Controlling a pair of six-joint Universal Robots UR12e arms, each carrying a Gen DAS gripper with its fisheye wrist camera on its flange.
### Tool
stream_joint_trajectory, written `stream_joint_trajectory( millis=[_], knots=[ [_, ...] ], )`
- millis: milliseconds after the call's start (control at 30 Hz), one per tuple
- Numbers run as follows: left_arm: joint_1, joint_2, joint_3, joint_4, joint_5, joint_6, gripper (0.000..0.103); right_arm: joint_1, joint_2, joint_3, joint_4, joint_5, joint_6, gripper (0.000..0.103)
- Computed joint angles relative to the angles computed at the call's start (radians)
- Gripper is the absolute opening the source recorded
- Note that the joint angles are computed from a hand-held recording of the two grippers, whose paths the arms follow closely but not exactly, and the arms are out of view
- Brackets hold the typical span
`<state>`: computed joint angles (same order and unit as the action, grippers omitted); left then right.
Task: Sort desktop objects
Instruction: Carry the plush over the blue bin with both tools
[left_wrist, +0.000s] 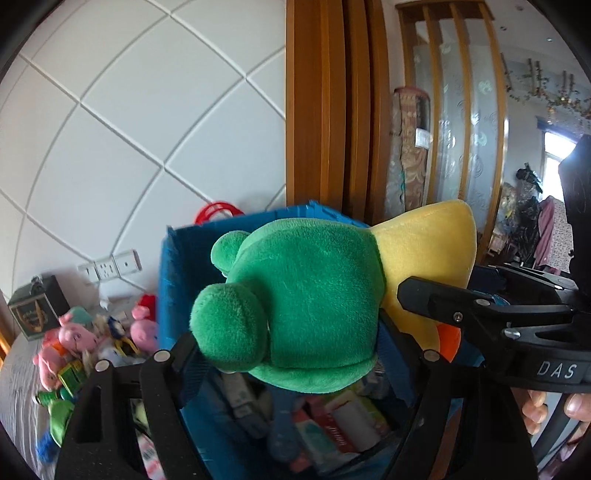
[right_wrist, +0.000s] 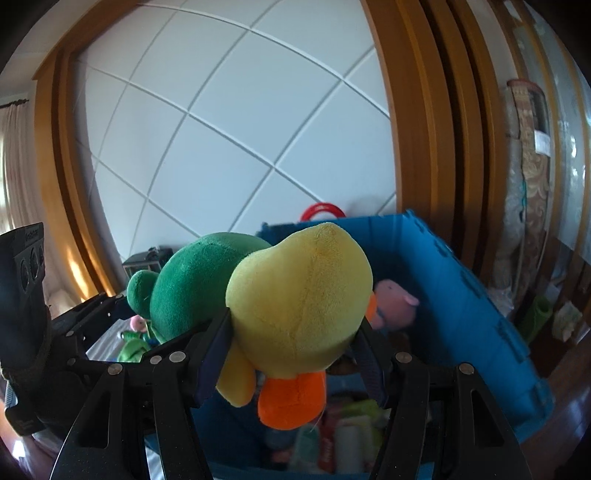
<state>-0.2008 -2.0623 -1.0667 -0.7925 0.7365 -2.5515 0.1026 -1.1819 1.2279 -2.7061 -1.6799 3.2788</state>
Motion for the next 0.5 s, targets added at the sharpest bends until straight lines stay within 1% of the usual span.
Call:
stream_joint_trajectory(
  millis=[67, 133, 233, 333, 433, 500],
  knots=[
    [-0.029, 0.01, -0.02, -0.004, 0.051, -0.027, 0.08, -0.044, -0.025, 0.031, 0.033, 0.059, -0.003, 0.062],
    [-0.056, 0.019, -0.037, -0.025, 0.109, -0.059, 0.08, -0.079, -0.037, 0.051, 0.064, 0.107, -0.016, 0.062],
    [-0.087, 0.028, -0.054, -0.058, 0.176, -0.091, 0.08, -0.121, -0.043, 0.058, 0.136, 0.172, -0.032, 0.062],
    [-0.106, 0.036, -0.068, -0.068, 0.221, -0.128, 0.085, -0.148, -0.046, 0.065, 0.173, 0.218, -0.05, 0.064],
    [-0.113, 0.039, -0.07, -0.091, 0.24, -0.162, 0.087, -0.165, -0.047, 0.07, 0.188, 0.244, -0.064, 0.069],
    [-0.116, 0.043, -0.081, -0.079, 0.257, -0.182, 0.087, -0.167, -0.043, 0.065, 0.192, 0.252, -0.068, 0.069]
  ],
)
